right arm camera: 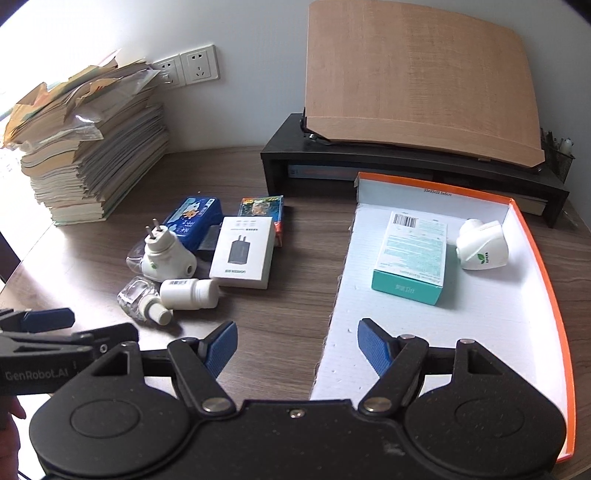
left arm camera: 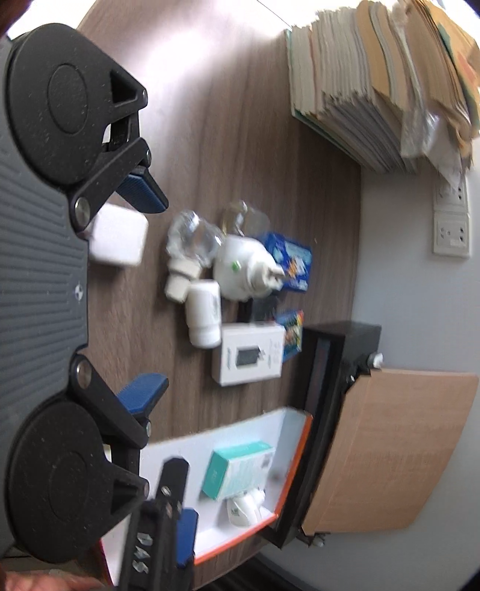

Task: Organize rigid objects
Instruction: 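Lift both grippers away from the tray, then lower the left gripper onto the white square charger and grasp it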

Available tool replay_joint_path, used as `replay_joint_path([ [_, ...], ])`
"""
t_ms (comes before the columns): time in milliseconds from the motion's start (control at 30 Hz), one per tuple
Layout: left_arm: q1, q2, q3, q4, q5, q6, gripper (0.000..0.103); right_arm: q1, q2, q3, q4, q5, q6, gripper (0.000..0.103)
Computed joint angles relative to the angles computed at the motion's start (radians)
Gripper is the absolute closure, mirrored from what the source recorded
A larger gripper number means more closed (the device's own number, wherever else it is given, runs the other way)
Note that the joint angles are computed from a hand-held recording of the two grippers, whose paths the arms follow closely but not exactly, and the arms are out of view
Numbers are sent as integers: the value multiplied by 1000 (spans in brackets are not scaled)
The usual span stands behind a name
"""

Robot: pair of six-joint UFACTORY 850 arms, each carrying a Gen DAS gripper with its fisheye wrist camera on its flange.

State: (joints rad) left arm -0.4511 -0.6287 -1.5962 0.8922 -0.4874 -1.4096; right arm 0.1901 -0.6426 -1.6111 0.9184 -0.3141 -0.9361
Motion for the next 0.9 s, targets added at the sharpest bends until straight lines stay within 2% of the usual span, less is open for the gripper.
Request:
replay_joint_path([
  [267, 17, -3, 54, -38, -30, 19, 8, -3, -10, 0, -39, -22, 39, 18],
  [367, 23, -12, 59, -14, -20, -2, 12, -5, -13, -2, -52, -26, 53, 18],
  [433, 29, -26, 49, -31, -13, 24, 25, -5, -16, -5, -68, -28, 67, 18],
  [500, 33, -37, 42, -43, -9, 32, 32, -6, -17, -8, -82, -28, 76, 18],
  [533, 30, -33, 51, 5, -6, -15, 42, -6, -18, -9, -86, -27, 79, 18],
  [567, 31, -32, 54, 13, 1, -24, 47, -7, -19, -12, -89, -27, 82, 18],
  [600, 30, -30, 56, 25, 3, -34, 56, -7, -21, -15, -92, -28, 84, 18],
  [633, 32, -27, 58, 24, 14, -34, 60, -7, -23, -18, -97, -29, 90, 18],
  [900, 33, -11, 55, 70, 15, -89, 61, 3, -58, -77, -108, -46, 100, 18],
])
